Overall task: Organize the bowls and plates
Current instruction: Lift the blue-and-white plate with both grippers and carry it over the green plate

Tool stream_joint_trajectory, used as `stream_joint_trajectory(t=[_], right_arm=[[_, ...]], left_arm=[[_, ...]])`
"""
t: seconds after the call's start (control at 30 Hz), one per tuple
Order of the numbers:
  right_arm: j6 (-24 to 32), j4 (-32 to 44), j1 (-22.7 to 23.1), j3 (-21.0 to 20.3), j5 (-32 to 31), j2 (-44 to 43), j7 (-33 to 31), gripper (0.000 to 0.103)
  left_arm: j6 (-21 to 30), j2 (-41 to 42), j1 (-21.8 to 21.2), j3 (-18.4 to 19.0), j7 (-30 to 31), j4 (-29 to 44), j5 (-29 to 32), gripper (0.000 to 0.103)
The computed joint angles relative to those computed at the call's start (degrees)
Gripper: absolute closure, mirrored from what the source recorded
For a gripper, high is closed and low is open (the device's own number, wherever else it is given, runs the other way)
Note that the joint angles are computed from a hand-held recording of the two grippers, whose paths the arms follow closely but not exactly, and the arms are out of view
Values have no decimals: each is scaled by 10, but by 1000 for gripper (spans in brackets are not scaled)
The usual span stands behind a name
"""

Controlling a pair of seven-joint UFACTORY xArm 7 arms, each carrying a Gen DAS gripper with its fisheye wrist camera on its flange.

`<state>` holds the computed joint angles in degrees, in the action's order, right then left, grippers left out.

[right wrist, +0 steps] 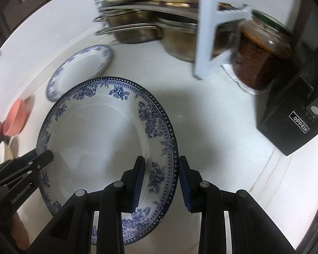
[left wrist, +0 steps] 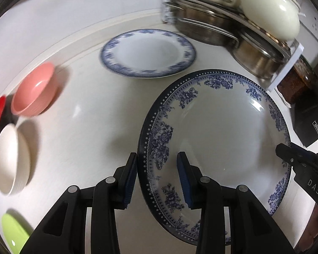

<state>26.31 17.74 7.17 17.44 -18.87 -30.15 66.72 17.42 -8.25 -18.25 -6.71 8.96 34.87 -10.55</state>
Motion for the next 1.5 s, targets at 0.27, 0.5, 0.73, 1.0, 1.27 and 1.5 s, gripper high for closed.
stream_joint_trajectory(t=[0.27,0.5,0.73,1.0,1.27,1.5], right_arm=[[34,49,41,37,-5,13,21,70],[55,93,80,59,-18,37,47,70],[68,143,112,77,-46,72,72,70],[66,209,142,86,-101,138,105,70],[79,288,196,72,-159,216,131,70],[85,361,256,47,-200,286,131,70]], left_arm=[[14,-96,21,32,4,-65,-3,66],[36,-178,55,63,13,-111,14,66],[68,-259,108,89,25,-145,36,66],[95,-310,168,120,50,-159,53,66],[123,-348,234,152,86,-168,64,66],[136,-365,299,175,110,-166,75,66]])
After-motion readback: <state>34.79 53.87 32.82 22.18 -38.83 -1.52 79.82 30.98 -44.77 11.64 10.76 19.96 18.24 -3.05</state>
